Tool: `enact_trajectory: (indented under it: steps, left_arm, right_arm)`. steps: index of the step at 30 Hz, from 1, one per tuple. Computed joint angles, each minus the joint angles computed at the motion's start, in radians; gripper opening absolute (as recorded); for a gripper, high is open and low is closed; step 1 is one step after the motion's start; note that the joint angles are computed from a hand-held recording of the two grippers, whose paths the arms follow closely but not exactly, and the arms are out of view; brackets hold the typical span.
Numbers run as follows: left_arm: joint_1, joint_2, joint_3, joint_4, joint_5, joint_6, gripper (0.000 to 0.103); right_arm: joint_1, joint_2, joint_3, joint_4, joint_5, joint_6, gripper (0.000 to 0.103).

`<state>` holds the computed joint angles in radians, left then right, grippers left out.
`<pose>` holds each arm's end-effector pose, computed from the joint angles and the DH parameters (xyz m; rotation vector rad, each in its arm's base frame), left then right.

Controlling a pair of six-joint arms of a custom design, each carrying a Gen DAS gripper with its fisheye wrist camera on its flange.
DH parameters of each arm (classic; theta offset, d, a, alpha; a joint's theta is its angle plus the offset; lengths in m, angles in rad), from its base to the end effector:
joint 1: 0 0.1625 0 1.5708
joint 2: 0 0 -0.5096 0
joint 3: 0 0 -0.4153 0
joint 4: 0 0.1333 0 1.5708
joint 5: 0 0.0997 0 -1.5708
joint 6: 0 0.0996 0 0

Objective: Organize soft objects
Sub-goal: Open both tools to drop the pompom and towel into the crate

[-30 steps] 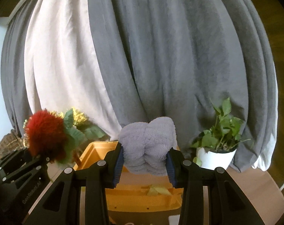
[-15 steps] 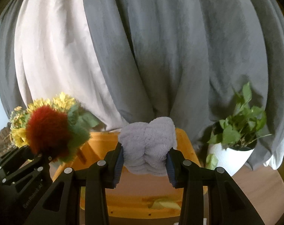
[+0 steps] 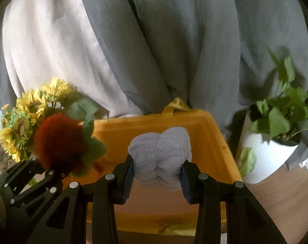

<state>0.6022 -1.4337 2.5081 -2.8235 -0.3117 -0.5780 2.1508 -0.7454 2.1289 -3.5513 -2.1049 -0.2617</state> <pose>-0.1765 -0.3981 0.2898 0.2690 2.0530 -1.1834 0.3883 -0.4419 0.0853 0.8529 -2.4355 0.8927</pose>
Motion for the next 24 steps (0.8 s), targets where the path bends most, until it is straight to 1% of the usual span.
enact_trajectory:
  steps: [2,3,4,7,8,9,10,11,13,17,18,22,24]
  left_arm:
    - [0.009,0.015,-0.006,0.004,-0.004,-0.003,0.033]
    - [0.009,0.002,-0.007,0.039,-0.007,-0.022,0.033]
    - [0.011,0.002,-0.007,0.040,-0.010,-0.022,0.035]
    - [0.012,-0.002,-0.004,0.054,-0.009,-0.040,0.044]
    - [0.012,-0.006,0.000,0.052,-0.006,-0.040,0.047]
    - [0.008,-0.019,0.000,0.088,-0.005,-0.063,0.048]
    - [0.005,-0.022,0.000,0.102,0.005,-0.076,0.052]
    - [0.001,-0.031,-0.003,0.128,0.010,-0.091,0.056]
    - [-0.005,-0.044,-0.006,0.157,0.016,-0.114,0.059]
    - [-0.030,-0.081,-0.013,0.287,0.035,-0.214,0.067]
    - [-0.036,-0.089,-0.015,0.322,0.039,-0.243,0.068]
    - [-0.074,-0.142,-0.035,0.550,0.049,-0.424,0.073]
    - [-0.091,-0.159,-0.043,0.633,0.050,-0.493,0.076]
  right_arm:
    - [-0.005,0.005,-0.008,0.022,-0.007,0.003,0.041]
    - [-0.006,0.007,-0.011,0.031,-0.010,0.004,0.041]
    - [-0.009,0.007,-0.014,0.045,-0.009,0.008,0.041]
    - [-0.012,0.006,-0.022,0.078,-0.009,0.016,0.042]
    - [-0.012,0.005,-0.023,0.086,-0.009,0.019,0.048]
    - [-0.012,0.003,-0.024,0.091,-0.009,0.022,0.055]
    - [-0.011,0.003,-0.025,0.091,-0.011,0.024,0.059]
    - [-0.009,0.002,-0.024,0.088,-0.013,0.024,0.066]
    - [-0.005,0.004,-0.024,0.072,-0.026,0.014,0.066]
    - [0.000,-0.003,-0.018,0.064,-0.039,0.016,0.067]
    - [0.003,-0.005,-0.014,0.057,-0.046,0.015,0.067]
    - [0.021,-0.011,0.004,0.005,-0.080,-0.012,0.067]
    - [0.030,-0.017,0.016,-0.018,-0.091,-0.024,0.067]
